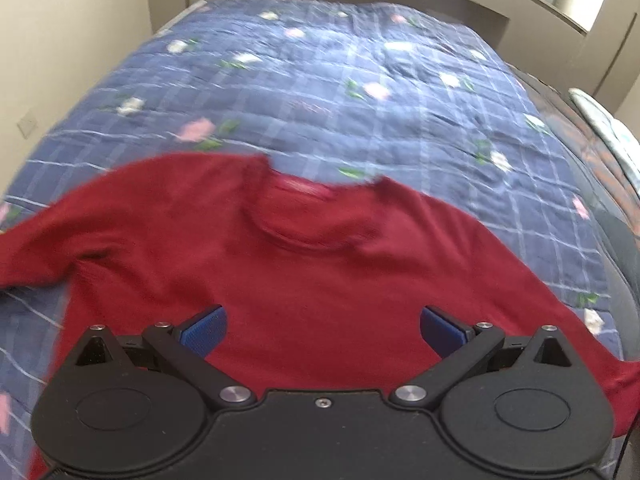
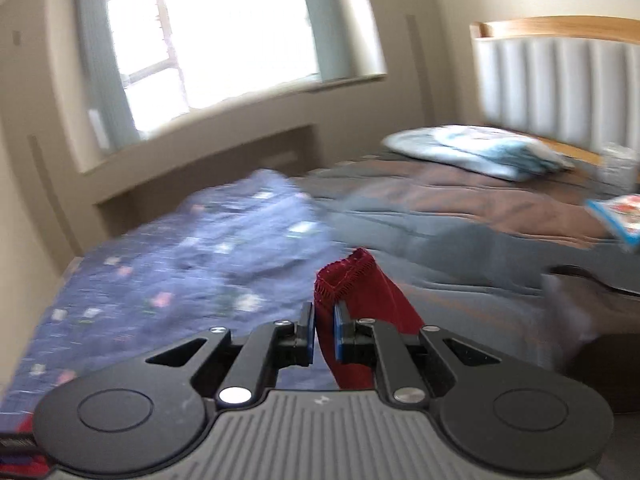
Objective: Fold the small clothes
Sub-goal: 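Reach the right tool to a red sleeve cuff and grasp it, then carry the held sleeve across the shirt body and open the right tool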
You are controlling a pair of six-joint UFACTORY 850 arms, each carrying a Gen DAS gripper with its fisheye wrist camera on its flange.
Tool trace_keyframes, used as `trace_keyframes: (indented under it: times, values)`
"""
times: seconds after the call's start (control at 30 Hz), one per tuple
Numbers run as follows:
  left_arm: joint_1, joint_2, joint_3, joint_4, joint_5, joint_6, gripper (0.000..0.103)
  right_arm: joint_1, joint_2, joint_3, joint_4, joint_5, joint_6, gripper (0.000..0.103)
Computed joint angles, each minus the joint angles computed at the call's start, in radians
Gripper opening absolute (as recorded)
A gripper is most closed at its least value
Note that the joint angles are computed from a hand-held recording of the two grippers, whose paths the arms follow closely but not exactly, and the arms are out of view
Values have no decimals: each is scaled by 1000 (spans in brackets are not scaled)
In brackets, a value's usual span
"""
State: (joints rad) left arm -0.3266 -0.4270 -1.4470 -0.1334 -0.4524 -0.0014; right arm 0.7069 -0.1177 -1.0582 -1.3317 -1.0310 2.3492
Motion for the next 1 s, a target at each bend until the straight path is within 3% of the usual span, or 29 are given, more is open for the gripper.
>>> trace_keyframes:
  times: [0.13, 0.3, 0.57, 0.87, 0.97, 1.0]
  values:
    - [62, -4, -31, 87, -35, -52, 102, -3, -130, -168, -66, 92, -30, 11]
    - [148, -14, -69, 87, -56, -29, 102, 7, -315, -403, -112, 208, -80, 11]
    - [245, -38, -103, 102, -61, -4, 102, 44, -596, -767, 39, 384, -338, 11]
    - [309, -61, -102, 111, -68, 34, 102, 85, -810, -1042, 349, 384, -682, 8]
    - [317, -65, -96, 113, -69, 44, 102, 89, -801, -1013, 379, 374, -681, 12]
    - [320, -66, -94, 102, -69, 57, 102, 94, -784, -982, 375, 370, -665, 18]
